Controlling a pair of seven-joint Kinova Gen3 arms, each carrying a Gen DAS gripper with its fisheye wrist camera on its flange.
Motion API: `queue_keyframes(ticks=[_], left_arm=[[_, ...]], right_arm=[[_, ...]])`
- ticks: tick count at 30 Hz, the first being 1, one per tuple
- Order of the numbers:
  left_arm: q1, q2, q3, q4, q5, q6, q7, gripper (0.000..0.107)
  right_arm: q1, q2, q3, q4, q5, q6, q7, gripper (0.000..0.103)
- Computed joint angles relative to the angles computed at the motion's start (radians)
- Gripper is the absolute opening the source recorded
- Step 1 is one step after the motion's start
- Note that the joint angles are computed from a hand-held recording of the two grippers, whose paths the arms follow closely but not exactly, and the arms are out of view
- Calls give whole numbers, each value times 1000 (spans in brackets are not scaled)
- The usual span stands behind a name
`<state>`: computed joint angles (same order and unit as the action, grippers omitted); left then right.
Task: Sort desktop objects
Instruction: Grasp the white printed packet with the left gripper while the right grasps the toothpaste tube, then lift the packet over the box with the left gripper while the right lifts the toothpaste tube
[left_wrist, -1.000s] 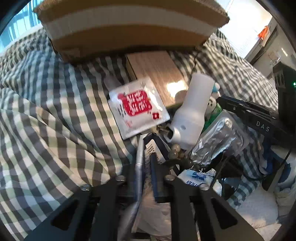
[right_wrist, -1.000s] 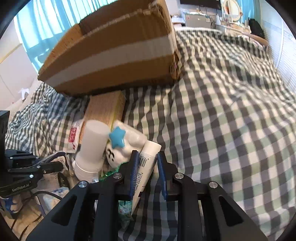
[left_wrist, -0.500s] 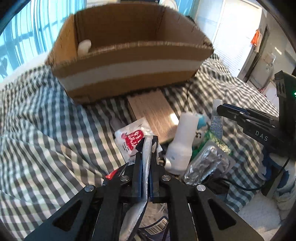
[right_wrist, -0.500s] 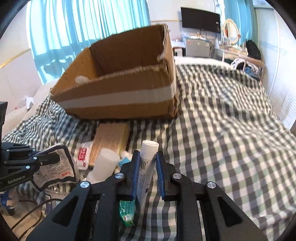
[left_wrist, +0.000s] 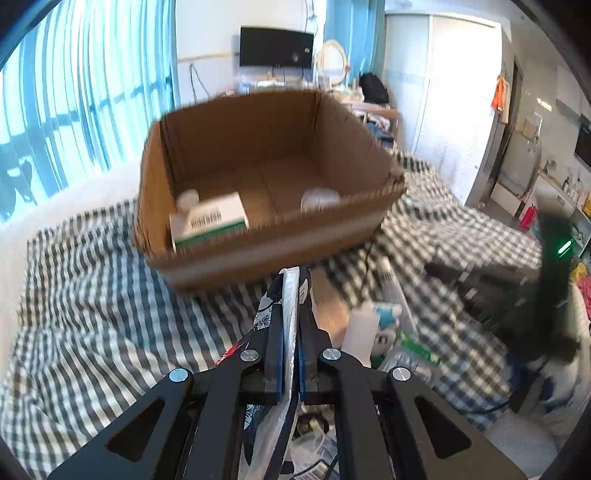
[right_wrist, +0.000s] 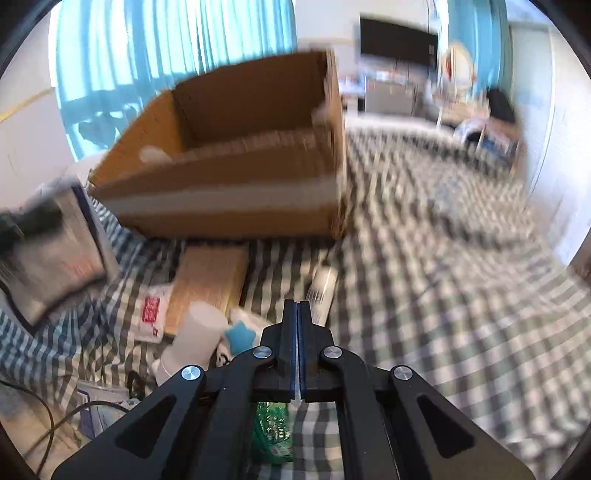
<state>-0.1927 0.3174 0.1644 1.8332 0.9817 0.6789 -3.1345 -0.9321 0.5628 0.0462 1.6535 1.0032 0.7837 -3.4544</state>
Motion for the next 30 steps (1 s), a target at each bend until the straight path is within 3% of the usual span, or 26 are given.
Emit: queue_keyframes(ticks=[6,12,16,22,27,30], left_arm=[[-16,-39,6,-36,108,37,-47,5],[-7,-61,-19,-66,270,66,-135,5],[10,-55,-37,-91,327,78,-140,5],[19,-43,-51,-119,376,81,-146,5],[22,-30,-57,-143,383,72,-126,5],[21,-13,-55,-171,367,66,-85,5]], right_arm=[[103,37,2,-14,-139,-131,64,25],[124,81,28,-58,-250,-166,181,23],[65,69,96,-50,-251,-177,176,19],[-82,6,173,-31,-79,-45,38,19],[-132,-60,165,-38,81,34,-31,19],[-151,-82,150,-77,171,96,-7,19]])
